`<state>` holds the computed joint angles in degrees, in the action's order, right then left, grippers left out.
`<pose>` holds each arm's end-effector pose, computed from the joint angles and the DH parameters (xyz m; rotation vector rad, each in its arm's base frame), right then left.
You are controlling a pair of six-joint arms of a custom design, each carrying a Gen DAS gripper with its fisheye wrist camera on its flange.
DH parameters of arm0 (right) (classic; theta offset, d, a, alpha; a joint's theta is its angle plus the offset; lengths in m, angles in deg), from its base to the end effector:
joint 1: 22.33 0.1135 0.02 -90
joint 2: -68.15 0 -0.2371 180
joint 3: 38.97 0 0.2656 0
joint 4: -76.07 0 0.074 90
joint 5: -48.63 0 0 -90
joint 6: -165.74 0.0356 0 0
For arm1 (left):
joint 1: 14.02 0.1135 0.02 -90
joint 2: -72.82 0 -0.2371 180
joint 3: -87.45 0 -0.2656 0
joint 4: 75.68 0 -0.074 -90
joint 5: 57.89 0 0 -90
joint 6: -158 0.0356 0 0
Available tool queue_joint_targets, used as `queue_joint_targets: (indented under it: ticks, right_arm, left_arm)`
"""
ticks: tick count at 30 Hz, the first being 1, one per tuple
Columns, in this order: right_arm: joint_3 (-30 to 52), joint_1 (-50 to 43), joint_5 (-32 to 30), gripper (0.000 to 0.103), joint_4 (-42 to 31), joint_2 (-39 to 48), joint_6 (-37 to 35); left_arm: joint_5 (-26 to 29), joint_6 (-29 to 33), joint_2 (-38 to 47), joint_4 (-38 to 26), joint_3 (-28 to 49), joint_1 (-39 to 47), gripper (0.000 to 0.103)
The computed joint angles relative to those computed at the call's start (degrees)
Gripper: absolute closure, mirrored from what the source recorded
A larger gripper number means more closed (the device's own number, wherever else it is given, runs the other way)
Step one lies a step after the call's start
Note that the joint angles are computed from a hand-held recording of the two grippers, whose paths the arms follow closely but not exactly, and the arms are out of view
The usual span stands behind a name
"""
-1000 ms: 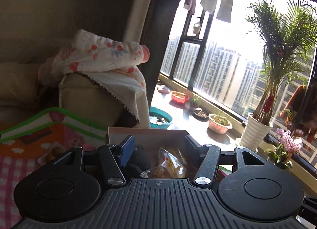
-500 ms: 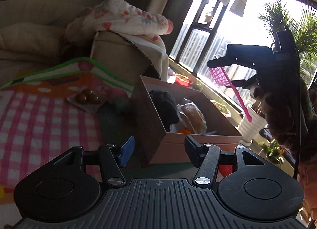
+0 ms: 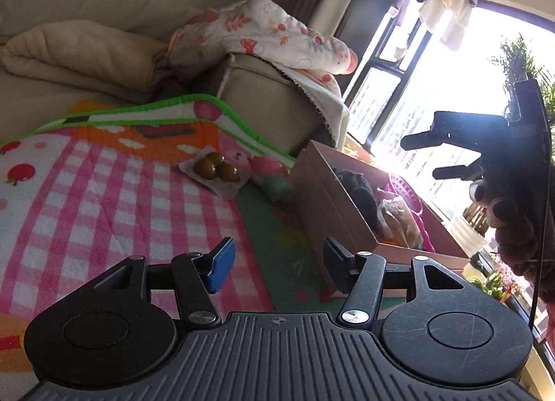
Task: Organize objects
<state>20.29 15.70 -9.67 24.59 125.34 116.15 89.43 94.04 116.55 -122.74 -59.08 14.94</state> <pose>0.1886 0.1238 0.2432 0.2843 2.2556 0.0314 0.1548 0.0514 0.1516 0.2828 2.1074 -0.7337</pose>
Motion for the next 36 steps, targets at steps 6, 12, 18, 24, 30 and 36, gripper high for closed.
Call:
queue_joint_targets:
  ticks: [6,12,18,24,30,36]
  right_arm:
    - [22.4,5.9,-7.6,0.011,0.7,27.7,-1.6]
    - [54.1,4.6,-4.2,0.011,-11.0,60.5,-2.2]
    - [69.5,0.4,-8.4,0.040,-16.0,74.6,-0.4]
    - [61.3,0.4,-16.5,0.056,-12.3,68.4,1.5]
    - [46.7,8.1,-20.3,0.061,-9.5,56.8,1.7]
    - [30.1,19.1,-23.1,0.061,-7.0,42.4,5.4]
  left_arm:
    - [-1.4,-12.3,3.1,18.0,-1.3,4.6,0.042]
    - [2.3,-22.6,14.1,33.7,-1.5,11.3,0.042]
    - [6.5,-22.8,20.2,31.1,2.4,14.1,0.042]
    - [7.7,-29.1,22.3,35.1,2.5,17.4,0.042]
    - [5.7,-32.8,23.0,39.0,2.1,18.2,0.042]
    - [5.9,-24.8,19.4,32.5,2.2,16.2,0.042]
